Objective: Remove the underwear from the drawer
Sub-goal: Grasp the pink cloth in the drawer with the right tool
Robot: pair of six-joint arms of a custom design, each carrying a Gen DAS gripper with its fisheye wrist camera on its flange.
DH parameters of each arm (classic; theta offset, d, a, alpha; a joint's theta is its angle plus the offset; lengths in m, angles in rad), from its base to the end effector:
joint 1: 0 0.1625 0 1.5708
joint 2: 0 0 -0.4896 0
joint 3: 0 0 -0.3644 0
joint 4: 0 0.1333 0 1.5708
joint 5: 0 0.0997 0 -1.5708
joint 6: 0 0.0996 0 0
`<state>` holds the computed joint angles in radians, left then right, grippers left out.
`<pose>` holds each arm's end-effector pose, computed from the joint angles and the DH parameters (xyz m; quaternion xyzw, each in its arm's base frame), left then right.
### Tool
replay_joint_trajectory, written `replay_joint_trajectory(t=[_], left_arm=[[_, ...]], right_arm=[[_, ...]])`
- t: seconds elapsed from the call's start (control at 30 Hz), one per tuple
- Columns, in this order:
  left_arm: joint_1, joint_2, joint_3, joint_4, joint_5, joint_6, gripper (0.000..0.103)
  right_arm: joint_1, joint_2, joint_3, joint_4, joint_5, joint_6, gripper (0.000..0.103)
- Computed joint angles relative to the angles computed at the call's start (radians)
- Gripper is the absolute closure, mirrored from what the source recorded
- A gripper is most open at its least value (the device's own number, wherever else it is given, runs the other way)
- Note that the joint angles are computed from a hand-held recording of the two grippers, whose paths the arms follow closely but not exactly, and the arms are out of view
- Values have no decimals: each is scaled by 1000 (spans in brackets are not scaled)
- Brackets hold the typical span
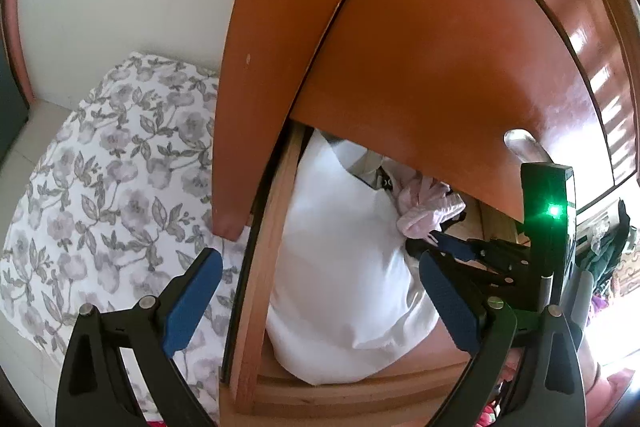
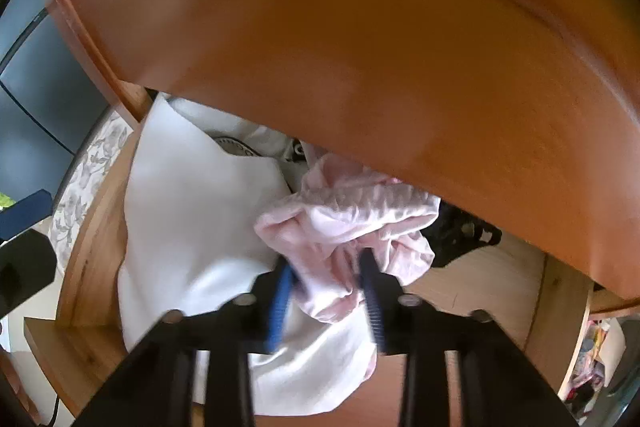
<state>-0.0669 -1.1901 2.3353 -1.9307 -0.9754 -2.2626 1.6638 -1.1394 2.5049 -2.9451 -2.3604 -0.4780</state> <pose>-0.3564 -0.1657 0.1563 -0.1647 0.8750 -0.3872 0.2394 0.0975 -0.3719 0.1812 0.2583 -0.8862 -0.0696 0.3783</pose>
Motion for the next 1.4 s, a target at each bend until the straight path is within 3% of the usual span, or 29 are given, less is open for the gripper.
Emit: replay_joint_trajectory(t=[0.07, 0.17, 0.53, 0.83, 0.97, 1.13, 1.4], left_arm=[[0, 2, 2, -12, -5, 6, 4], [3, 5, 10, -54, -12, 24, 4], [58, 64, -18, -142, -45, 150, 4], [158, 139, -110, -99, -110, 284, 4], [196, 170, -139, -91, -128, 319, 4], [230, 202, -159, -96, -141, 330, 4], [276, 238, -209, -27, -167, 345, 4]], right_arm=[[4, 3, 7, -14, -8, -6, 89], [2, -17, 17, -22, -1, -16, 94], [-25, -233, 4, 111, 62, -44, 96], [-46, -448, -27, 264, 156, -71, 96], [-90, -567, -70, 342, 225, -149, 96], [-108, -655, -85, 360, 289, -195, 96], [-93, -792, -172, 513, 374, -197, 96]])
